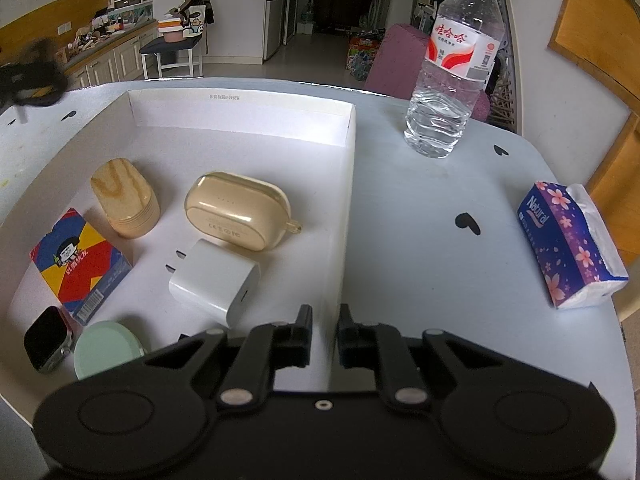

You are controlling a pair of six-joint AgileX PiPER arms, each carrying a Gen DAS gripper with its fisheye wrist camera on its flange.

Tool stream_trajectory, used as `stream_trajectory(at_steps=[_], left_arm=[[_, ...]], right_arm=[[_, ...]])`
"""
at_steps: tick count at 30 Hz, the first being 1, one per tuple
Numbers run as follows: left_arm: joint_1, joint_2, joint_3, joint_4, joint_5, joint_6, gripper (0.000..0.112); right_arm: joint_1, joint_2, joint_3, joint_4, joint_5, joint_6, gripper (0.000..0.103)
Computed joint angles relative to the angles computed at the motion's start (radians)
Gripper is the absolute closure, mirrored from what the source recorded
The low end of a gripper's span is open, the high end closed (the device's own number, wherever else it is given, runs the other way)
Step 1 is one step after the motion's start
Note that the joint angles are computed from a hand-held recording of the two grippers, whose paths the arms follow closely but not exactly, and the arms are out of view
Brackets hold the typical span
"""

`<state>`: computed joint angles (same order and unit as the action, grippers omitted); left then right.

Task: Organize rigid objects
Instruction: 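Carry the hair clip into the tray and open the left gripper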

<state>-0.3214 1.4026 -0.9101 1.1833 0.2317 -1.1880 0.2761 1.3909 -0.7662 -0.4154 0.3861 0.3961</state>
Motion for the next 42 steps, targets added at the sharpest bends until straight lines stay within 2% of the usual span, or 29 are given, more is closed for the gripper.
stream_trajectory(at_steps=[2,5,7,9,13,15,20,24,28,29,31,37,42], left_arm=[[-0.054,0.066,-0.064,-0.072,0.045,0.095,0.040],[-0.104,0.170,-0.184,-0.300,0.123,0.366,0.040],[-0.133,0.243,-0.270,-0.392,0.189,0.505,0.040],[-0.153,0.314,-0.364,-0.460,0.272,0.625,0.040],[-0.128,0.424,-0.534,-0.736,0.448,0.931,0.040],[-0.133,0.467,-0.595,-0.777,0.522,1.005,0.040],[-0.112,0.529,-0.718,-0.875,0.641,1.149,0.040],[-0.122,0.627,-0.881,-0.863,0.745,1.184,0.038],[-0.133,0.703,-0.996,-0.867,0.781,1.171,0.032],[-0.136,0.711,-1.001,-0.858,0.774,1.159,0.028],[-0.137,0.731,-1.019,-0.864,0.767,1.153,0.028],[-0.138,0.737,-1.006,-0.869,0.738,1.116,0.027],[-0.135,0.664,-0.918,-0.860,0.674,1.068,0.019]], right_arm=[[0.000,0.000,0.000,0.002,0.000,-0.001,0.090],[-0.005,0.002,-0.001,0.009,-0.004,-0.011,0.090],[-0.005,0.002,0.000,0.010,-0.004,-0.012,0.090],[-0.013,0.002,-0.001,0.034,-0.007,-0.037,0.090],[-0.018,0.003,-0.002,0.051,-0.008,-0.057,0.090],[-0.020,0.003,-0.002,0.061,-0.009,-0.066,0.090],[-0.025,0.005,-0.004,0.072,-0.011,-0.082,0.090],[-0.025,0.005,-0.004,0.072,-0.011,-0.082,0.090],[-0.025,0.006,-0.003,0.072,-0.012,-0.082,0.090],[-0.025,0.006,-0.003,0.072,-0.012,-0.082,0.089],[-0.024,0.007,-0.003,0.071,-0.014,-0.083,0.089],[-0.023,0.007,-0.003,0.067,-0.013,-0.078,0.089],[-0.023,0.007,-0.003,0.069,-0.013,-0.080,0.089]])
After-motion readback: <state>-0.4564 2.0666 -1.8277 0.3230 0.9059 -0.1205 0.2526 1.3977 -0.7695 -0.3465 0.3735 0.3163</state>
